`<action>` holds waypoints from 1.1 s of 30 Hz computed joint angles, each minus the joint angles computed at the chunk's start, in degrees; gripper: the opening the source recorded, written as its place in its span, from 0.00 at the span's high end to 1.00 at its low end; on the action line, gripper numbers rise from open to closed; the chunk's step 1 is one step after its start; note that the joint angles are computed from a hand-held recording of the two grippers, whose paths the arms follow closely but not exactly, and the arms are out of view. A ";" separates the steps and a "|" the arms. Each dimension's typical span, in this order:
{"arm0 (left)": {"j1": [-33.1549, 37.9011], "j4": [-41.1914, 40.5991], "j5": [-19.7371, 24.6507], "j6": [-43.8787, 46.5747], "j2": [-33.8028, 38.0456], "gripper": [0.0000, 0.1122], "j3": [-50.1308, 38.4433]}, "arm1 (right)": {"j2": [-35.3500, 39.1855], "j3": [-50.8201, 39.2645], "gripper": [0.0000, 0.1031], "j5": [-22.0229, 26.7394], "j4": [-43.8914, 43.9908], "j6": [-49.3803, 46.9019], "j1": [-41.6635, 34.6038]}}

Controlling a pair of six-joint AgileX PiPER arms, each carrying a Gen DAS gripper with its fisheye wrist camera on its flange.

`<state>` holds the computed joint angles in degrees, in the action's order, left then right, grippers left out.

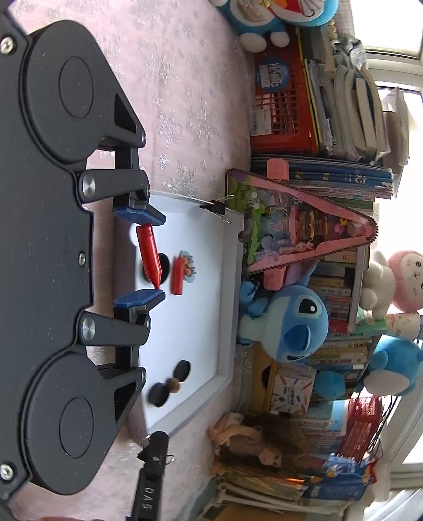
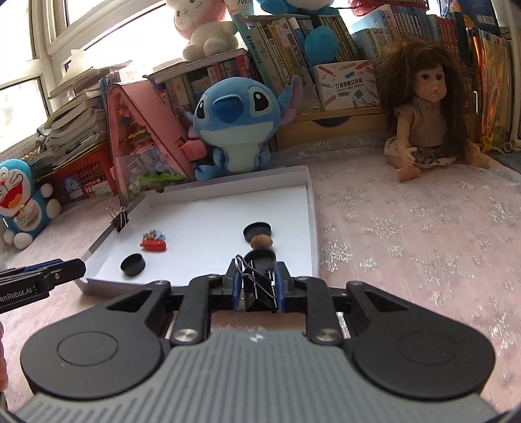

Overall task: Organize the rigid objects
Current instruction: 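Carry the red crayon in the left tool into the tray while the right carries the binder clip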

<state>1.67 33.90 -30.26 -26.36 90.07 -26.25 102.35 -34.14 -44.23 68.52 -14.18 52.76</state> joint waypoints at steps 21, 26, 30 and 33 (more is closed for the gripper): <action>-3.99 17.55 10.19 -22.09 13.36 0.64 -23.77 | 4.20 -13.78 0.75 10.38 -2.77 -10.80 -13.23; -5.03 26.10 12.96 -32.47 18.72 0.64 -31.25 | 7.47 -18.21 0.75 16.36 -5.38 -9.22 -18.07; -6.17 26.55 15.32 -33.90 22.29 0.64 -34.80 | 9.83 -20.62 0.75 18.40 -6.30 -9.57 -19.70; -6.62 27.68 15.66 -34.65 24.20 0.64 -36.80 | 11.13 -22.62 0.75 18.90 -2.59 -14.05 -20.15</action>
<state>-4.95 61.58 -14.59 -61.01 114.27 -63.06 113.48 -56.76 -25.33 65.93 -28.22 32.61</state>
